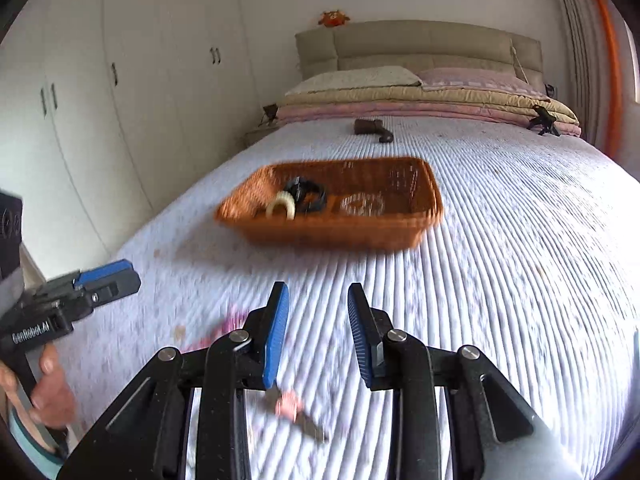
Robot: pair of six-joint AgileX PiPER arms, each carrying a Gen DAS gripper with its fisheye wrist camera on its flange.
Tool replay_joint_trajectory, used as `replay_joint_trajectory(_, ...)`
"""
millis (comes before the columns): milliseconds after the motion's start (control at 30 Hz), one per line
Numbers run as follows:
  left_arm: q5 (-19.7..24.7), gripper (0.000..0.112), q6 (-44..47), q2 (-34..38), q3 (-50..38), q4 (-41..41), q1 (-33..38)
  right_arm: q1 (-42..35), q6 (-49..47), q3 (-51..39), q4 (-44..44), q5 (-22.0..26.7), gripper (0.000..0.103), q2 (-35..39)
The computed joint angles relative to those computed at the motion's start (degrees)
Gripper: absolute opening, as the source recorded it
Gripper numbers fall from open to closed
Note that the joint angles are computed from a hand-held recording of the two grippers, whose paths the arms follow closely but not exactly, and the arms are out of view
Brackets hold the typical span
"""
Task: Organize jewelry
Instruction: 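Grasp the red coiled cord with the left tool while the right tool grasps the pink star clip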
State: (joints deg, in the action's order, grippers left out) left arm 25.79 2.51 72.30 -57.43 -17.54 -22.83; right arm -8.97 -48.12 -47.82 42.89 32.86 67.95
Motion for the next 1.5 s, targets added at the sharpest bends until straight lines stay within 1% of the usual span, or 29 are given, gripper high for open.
replay_joint_trajectory(67, 0.0, 0.04, 5.6, -0.2, 2.4, -5.3, 0.8, -1.6, -3.6, 2.8, 2.4, 1.6, 0.033, -1.3)
replay_joint_trajectory(233, -1.7, 0.04, 8.0, 1.6, 5.1, -8.8, 0.4, -3.9, -7.1, 7.3, 4.2, 2.0, 0.033, -2.3)
replay_joint_trajectory(400, -1.7, 0.04, 8.6, 5.2, 4.5, -10.3, -0.4, -4.7, -8.5, 9.1, 4.6, 2.3, 0.033, -1.4)
replay_joint_trajectory(500, -1.7, 0.04, 5.3, 7.5, 3.7, -7.2, -1.2, -4.2, -8.3, 9.1, 3.6, 2.1, 0.033, -0.8)
replay_joint_trajectory(700, -1.3, 0.04, 1.7, 8.9, 2.8, -3.4, -2.2, 1.6, -2.1, 9.4, -3.0, -2.0, 0.033, 0.2)
replay_joint_trajectory(833, -0.7, 0.039, -1.7, 10.2, 1.6, 0.1, -3.2, 4.2, 2.9, 8.7, -8.3, -3.5, 0.033, 1.4)
replay_joint_trajectory(933, -0.2, 0.037, -2.3, 10.7, 0.9, 0.9, -3.5, 4.9, 4.9, 8.1, -10.2, -3.9, 0.033, 2.6)
replay_joint_trajectory(1000, 0.3, 0.032, -2.9, 11.4, 0.2, 1.9, -3.9, 6.1, 8.3, 7.7, -13.2, -4.7, 0.033, 3.1)
replay_joint_trajectory(1033, 0.5, 0.026, -3.6, 11.7, -0.2, 2.7, -4.4, 6.9, 10.6, 7.5, -15.3, -5.2, 0.033, 3.4)
replay_joint_trajectory(1067, 0.6, 0.024, -4.1, 11.7, -0.3, 3.4, -4.9, 8.0, 13.3, 7.3, -17.9, -6.0, 0.033, 3.6)
replay_joint_trajectory(1133, 0.6, 0.024, -6.1, 12.0, -0.7, 5.6, -6.0, 10.1, 18.9, 7.0, -23.0, -7.2, 0.033, 4.0)
replay_joint_trajectory(1167, 0.7, 0.024, -7.4, 12.1, -0.9, 6.8, -6.4, 10.5, 20.5, 6.8, -24.3, -7.3, 0.033, 4.2)
replay_joint_trajectory(1200, 0.6, 0.024, -8.6, 12.2, -1.0, 8.0, -6.8, 10.7, 21.5, 6.6, -25.0, -7.4, 0.033, 4.4)
replay_joint_trajectory(1233, 0.5, 0.02, -9.0, 12.1, -0.9, 8.3, -6.9, 10.8, 21.9, 6.5, -25.2, -7.4, 0.033, 4.6)
replay_joint_trajectory(1267, 0.4, 0.014, -9.0, 12.1, -0.8, 8.3, -6.9, 10.7, 21.6, 6.5, -25.0, -7.4, 0.032, 4.6)
replay_joint_trajectory(1333, 0.0, 0.012, -9.7, 11.9, -0.3, 8.3, -7.0, 10.7, 21.8, 6.5, -25.3, -7.6, 0.032, 4.7)
replay_joint_trajectory(1400, -0.5, 0.011, -8.8, 11.2, 0.6, 7.0, -6.5, 11.3, 23.4, 6.7, -27.1, -8.1, 0.028, 4.5)
replay_joint_trajectory(1433, -0.8, 0.011, -8.1, 10.7, 1.2, 6.1, -6.2, 11.2, 22.7, 6.7, -26.6, -8.1, 0.021, 4.5)
replay_joint_trajectory(1500, -1.5, 0.011, -6.6, 9.6, 2.5, 4.2, -5.3, 11.2, 22.9, 6.9, -26.6, -8.2, 0.018, 4.3)
